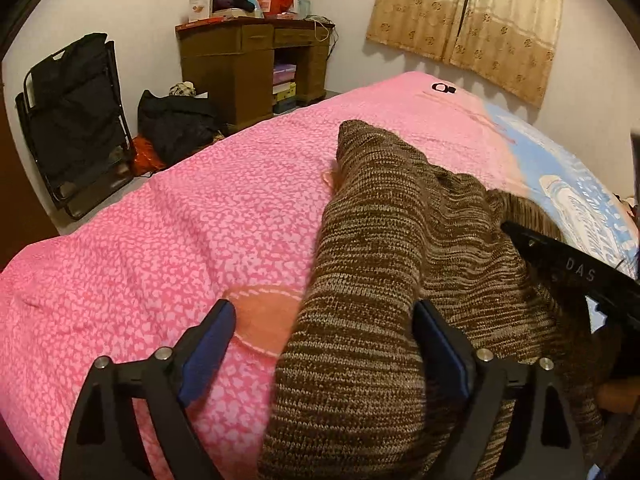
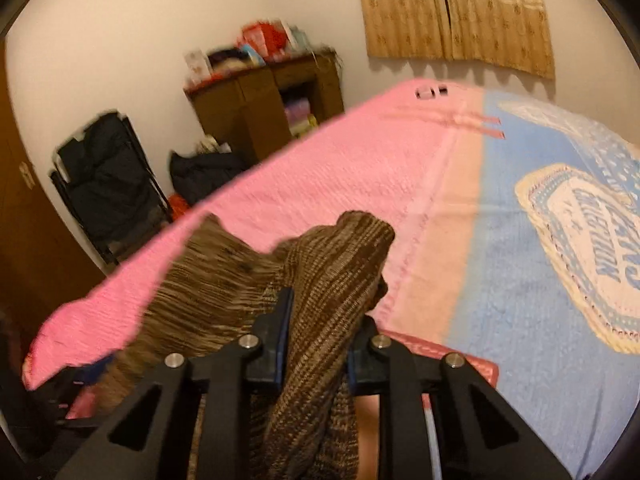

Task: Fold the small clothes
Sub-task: 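Straighten the folded sweater on the bed with both grippers and release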

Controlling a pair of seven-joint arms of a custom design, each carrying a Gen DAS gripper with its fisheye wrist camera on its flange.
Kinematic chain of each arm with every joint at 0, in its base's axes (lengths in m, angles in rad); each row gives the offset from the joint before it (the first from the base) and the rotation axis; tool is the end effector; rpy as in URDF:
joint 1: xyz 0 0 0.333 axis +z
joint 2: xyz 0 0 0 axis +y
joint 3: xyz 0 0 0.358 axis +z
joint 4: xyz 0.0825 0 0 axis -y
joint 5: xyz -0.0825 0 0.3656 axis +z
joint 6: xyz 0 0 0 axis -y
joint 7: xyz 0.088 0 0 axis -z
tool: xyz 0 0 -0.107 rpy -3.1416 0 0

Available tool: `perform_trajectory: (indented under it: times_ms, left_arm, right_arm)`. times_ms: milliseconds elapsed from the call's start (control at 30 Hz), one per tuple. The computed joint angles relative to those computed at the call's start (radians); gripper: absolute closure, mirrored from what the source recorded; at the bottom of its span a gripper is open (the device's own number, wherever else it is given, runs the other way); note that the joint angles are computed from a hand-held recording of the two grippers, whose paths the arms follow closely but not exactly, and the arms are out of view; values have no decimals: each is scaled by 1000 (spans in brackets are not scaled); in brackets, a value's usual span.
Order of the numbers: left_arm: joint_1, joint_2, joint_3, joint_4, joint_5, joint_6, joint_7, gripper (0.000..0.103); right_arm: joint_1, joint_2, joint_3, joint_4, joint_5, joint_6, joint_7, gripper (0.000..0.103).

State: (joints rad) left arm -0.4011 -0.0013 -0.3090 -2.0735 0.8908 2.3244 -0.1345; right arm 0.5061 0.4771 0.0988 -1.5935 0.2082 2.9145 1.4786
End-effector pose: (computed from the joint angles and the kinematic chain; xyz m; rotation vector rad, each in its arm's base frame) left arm 0.4317 -0.3529 0.5118 -2.1178 1.3373 -0.6636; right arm 0.6211 0.3946 0.5045 -1.9775 1.1949 -0.3432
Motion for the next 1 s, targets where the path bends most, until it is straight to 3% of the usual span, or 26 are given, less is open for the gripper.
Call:
perform_trajectory:
  times_ms: [67,133,167,200,267,300,400,467,533,600,667,700,733,800,833,900,933,1000]
  left_arm:
    - [3,-8,3,-14,7,20,-10,10]
    - [8,-16,5,-27,17,41,-20,9]
    - [10,-19,4,-31,25,45,-27,9]
    - [11,-20,3,-34,29,47,-30,9]
    - [13,-25,1,-42,32,48,-33,9]
    - [14,-28,0,-45,33,47,-34,9]
    - [17,-31,-2,-51,35,53,-38,8]
    - [18,-30,-3,-51,35,56,-40,8]
    - [22,-33,1,-55,28,69,-31,8]
    - [25,-50,2,-64,-8,78,5,8]
    - [28,-74,3,-65,-68,68,75,8]
    - [33,-87,1,-67,-60,65,81,8]
    - [39,-98,-4,-62,-35,48,71,8]
    - [55,-99,-13,-18,15,-19,63,8]
    - [64,-89,-5,6,20,-10,79,8]
    - [81,-52,19,43,-17,60,148,8]
    - [83,-17,26,77,-50,53,199,8]
    - [77,78,32,161,-78,-44,274,6]
  right_arm:
    - [-29,41,16,42,16,-49,-13,77]
    - [-112,46,100,45,152,-67,-85,62]
    - [-119,32,90,29,162,-77,-57,49]
    - [-111,16,68,6,170,-67,-35,51]
    - [-67,-37,11,-77,146,6,22,74]
    - [-51,-79,-4,-141,134,68,36,91]
    - [52,-173,-102,-279,30,187,115,92]
    - [33,-222,-51,-346,11,241,76,92]
    - [38,-242,-24,-373,-15,248,39,91]
    - [108,-250,-89,-391,-76,212,68,91]
    - [136,-220,-130,-369,-135,132,126,92]
    - [124,-197,-126,-365,-184,116,174,93]
    - [79,-186,-88,-372,-163,156,156,94]
    - [-19,-186,23,-376,-33,167,49,95]
    - [-33,-183,39,-375,-14,170,32,95]
    - [-31,-182,38,-380,1,186,16,95]
    - [-19,-182,26,-379,3,186,13,95]
    - [-11,-186,19,-387,9,193,10,95]
